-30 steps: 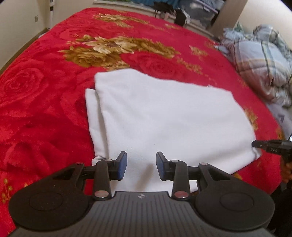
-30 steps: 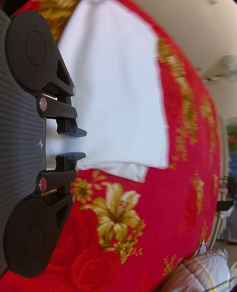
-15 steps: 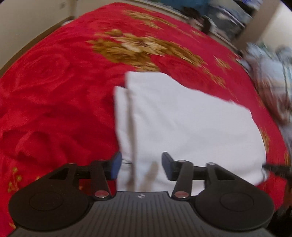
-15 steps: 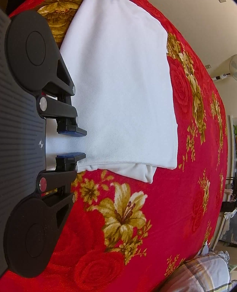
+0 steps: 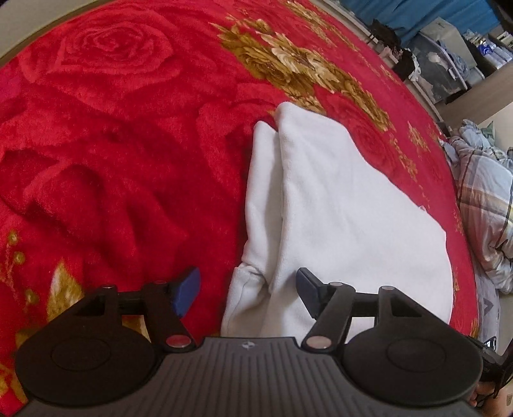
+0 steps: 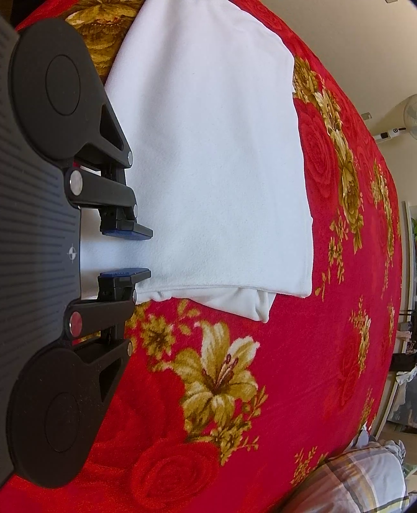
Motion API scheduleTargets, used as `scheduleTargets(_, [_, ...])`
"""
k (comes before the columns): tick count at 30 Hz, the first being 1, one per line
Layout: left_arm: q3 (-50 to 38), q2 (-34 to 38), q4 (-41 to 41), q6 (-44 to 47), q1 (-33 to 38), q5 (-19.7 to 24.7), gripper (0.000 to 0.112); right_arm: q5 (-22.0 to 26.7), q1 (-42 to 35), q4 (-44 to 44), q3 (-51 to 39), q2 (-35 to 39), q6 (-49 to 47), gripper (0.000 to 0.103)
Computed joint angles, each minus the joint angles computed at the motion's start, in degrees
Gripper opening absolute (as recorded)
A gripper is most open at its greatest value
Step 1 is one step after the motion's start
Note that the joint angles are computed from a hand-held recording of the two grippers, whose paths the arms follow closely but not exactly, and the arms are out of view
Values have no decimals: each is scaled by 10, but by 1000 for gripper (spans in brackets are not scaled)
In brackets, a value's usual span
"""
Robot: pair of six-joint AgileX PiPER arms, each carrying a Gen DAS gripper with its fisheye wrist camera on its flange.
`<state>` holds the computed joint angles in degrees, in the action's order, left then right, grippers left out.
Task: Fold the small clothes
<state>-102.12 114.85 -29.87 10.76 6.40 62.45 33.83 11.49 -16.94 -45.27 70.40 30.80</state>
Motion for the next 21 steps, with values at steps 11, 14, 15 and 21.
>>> scheduleTargets(11, [17,4,-35,41,-4,0,69,0,-4,10,0,-6,-5,20])
scheduleTargets(14, [41,-6,-49,57,-5,-26,63,-1,-6,20,-2,-13,-14,20])
scheduleTargets(15, [52,-10,-54,65,-6,-40,58,-2,-6,21,-2,-15,-14,20])
scheduleTargets(21, [138,-46,-95,116,-18,-128,33,-8,-27,51,-12,-30,-31,20])
